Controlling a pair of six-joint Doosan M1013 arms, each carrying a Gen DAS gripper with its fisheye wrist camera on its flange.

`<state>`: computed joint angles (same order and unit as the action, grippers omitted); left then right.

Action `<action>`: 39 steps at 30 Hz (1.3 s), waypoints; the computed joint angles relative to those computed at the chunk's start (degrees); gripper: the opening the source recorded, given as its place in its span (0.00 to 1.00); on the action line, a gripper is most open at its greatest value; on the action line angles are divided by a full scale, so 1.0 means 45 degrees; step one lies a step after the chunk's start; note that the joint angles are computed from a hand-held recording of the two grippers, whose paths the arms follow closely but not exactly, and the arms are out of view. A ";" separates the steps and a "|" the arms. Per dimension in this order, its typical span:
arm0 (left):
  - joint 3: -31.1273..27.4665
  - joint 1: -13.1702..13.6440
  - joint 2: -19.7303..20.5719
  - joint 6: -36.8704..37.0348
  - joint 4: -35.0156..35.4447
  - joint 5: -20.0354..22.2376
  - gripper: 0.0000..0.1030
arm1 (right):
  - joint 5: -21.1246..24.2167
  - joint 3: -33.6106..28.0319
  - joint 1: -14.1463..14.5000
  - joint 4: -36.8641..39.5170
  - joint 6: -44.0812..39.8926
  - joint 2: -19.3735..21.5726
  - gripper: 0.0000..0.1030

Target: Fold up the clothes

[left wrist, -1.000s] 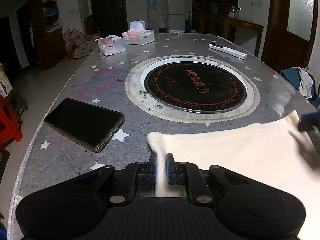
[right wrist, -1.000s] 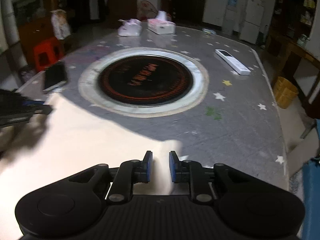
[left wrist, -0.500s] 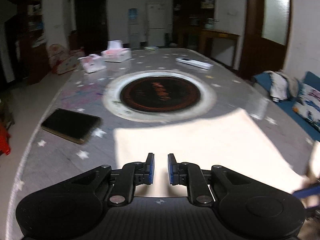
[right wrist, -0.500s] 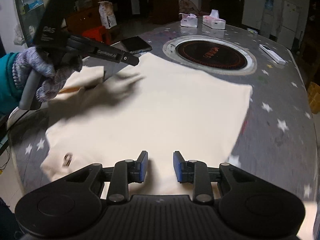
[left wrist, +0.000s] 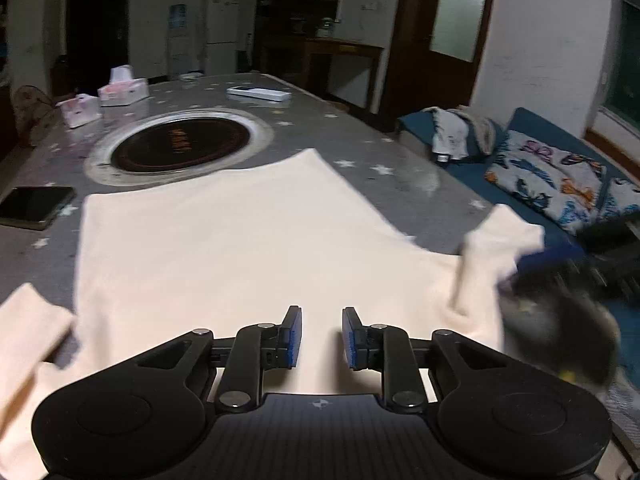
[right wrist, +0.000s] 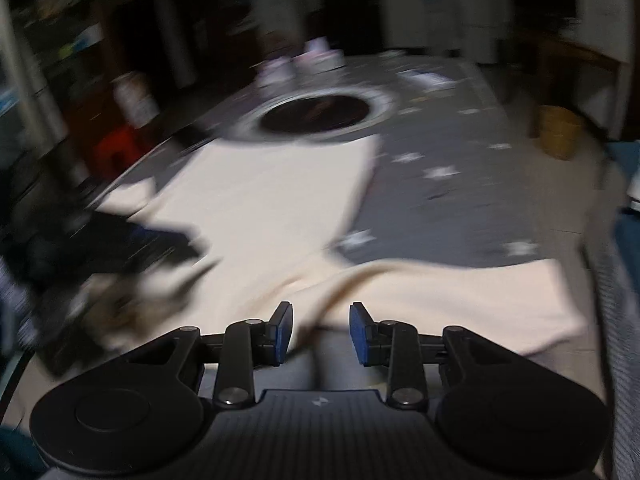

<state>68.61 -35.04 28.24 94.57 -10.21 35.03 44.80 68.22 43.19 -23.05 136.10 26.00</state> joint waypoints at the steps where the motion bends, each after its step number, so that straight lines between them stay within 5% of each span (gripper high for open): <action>1: 0.0018 -0.0031 -0.0016 0.0430 -0.0441 -0.0007 0.28 | 0.0217 0.0069 -0.0067 -0.0541 0.0586 -0.0048 0.30; 8: -0.0076 -0.0386 0.0019 0.3106 -0.2604 0.0079 0.43 | 0.1928 0.0193 -0.0789 -0.2605 0.3024 0.0056 0.30; 15: -0.0800 -0.0821 0.0568 0.3656 -0.2214 0.0270 0.45 | 0.2104 0.0118 -0.1267 -0.2309 0.2905 0.0342 0.29; 18: -0.1197 -0.0875 0.0882 0.3562 -0.2106 0.0420 0.44 | 0.1925 0.0056 -0.1321 -0.2051 0.2457 0.0403 0.18; 22: -0.1542 -0.0880 0.1183 0.3505 -0.2140 0.0744 0.32 | 0.1920 -0.0158 -0.1290 -0.2225 0.2131 0.0463 0.04; 27: -0.1625 -0.0791 0.1304 0.3504 -0.2555 0.0917 0.09 | 0.1276 -0.0439 -0.1284 -0.2778 0.1919 0.0448 0.03; 31: -0.1230 -0.0646 0.1071 0.4460 -0.3865 0.0395 0.08 | -0.0137 -0.0102 -0.1217 -0.4194 0.2809 0.0082 0.03; 36: -0.0655 -0.0537 0.0738 0.7194 -0.5995 0.0250 0.08 | -0.1890 0.2102 -0.1010 -0.8209 0.7675 -0.1243 0.03; 39: -0.0544 -0.0601 0.0719 0.8281 -0.6115 0.0884 0.08 | -0.0697 0.2907 -0.0793 -0.8229 0.8767 -0.1683 0.04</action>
<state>66.17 -37.74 31.47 131.83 -37.73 39.01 41.66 81.29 39.62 -60.08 175.55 18.42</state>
